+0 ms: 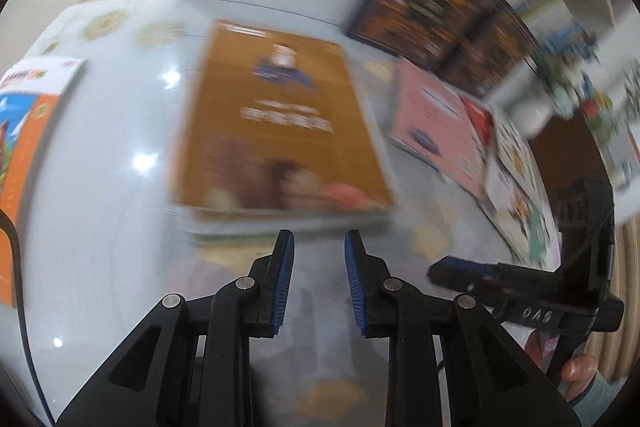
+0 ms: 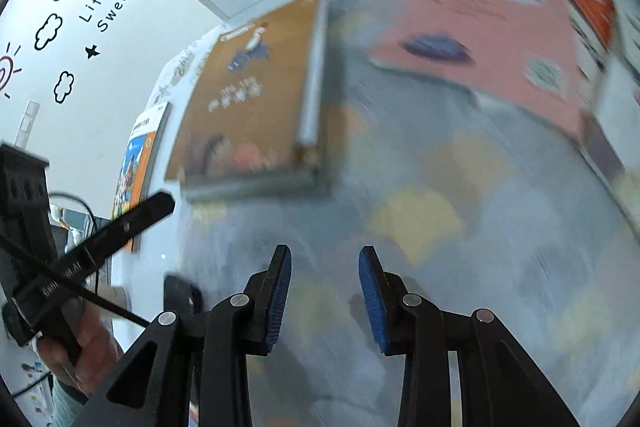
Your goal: Organize books
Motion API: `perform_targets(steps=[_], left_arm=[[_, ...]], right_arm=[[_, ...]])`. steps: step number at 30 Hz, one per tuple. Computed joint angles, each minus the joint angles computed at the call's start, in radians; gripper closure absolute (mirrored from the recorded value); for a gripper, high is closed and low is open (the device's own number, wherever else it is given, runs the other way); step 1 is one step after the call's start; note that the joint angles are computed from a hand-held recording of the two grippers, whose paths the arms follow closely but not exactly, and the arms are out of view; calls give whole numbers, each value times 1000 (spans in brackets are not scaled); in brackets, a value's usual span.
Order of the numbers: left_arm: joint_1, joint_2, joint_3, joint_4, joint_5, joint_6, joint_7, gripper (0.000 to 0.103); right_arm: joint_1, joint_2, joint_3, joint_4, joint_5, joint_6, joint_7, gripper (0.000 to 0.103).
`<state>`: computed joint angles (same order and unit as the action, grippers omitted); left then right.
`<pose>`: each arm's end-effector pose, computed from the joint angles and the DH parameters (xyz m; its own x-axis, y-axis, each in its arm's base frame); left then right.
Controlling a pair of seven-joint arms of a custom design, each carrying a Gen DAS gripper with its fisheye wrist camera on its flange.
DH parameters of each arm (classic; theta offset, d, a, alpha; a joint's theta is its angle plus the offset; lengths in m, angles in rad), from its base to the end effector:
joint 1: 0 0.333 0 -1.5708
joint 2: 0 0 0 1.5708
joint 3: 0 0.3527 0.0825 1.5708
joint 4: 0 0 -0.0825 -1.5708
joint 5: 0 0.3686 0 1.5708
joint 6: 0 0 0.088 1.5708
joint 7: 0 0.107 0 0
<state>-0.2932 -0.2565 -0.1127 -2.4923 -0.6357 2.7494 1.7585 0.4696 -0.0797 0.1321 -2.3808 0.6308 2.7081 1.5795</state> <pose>0.4273 -0.1601 0.4763 -0.1525 -0.9173 0.3679 -0.8976 -0.0273 -0.4400 0.4254 0.2682 0.4382 0.1263 -0.8925 -0.4330 -0.9637 -0.0069 -0.2670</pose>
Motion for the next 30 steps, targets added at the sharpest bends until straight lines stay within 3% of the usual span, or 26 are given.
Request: perform_targets(steps=[7,12,16,22,25,30], left_arm=[[-59,53,-116,84,127,-39,-143,77],[-117,142,-175,186,193,-48,-244,77],[-149,238,-214,296,268,-47,-329,75],[-179,427,-243,522,312,-65,-400,74],[-193,537,-235,651,363,-74,-481,74],[-224,712,-197,875,467,-134,-639,74]], right_arm=[[-31,-199,-69,-178,-2,-52,-79,65],[-97,-348,-150,-275,-57,-94,-103,50],[-169,-418,-238,-303,-68,-133,-139,50],[-284,-424,-318,-263,-84,-159,-193,47],[-320,-362,-350,-203,-68,-155,-236,47],[-382,-227,-352,-97,-25,-127,-261,47]])
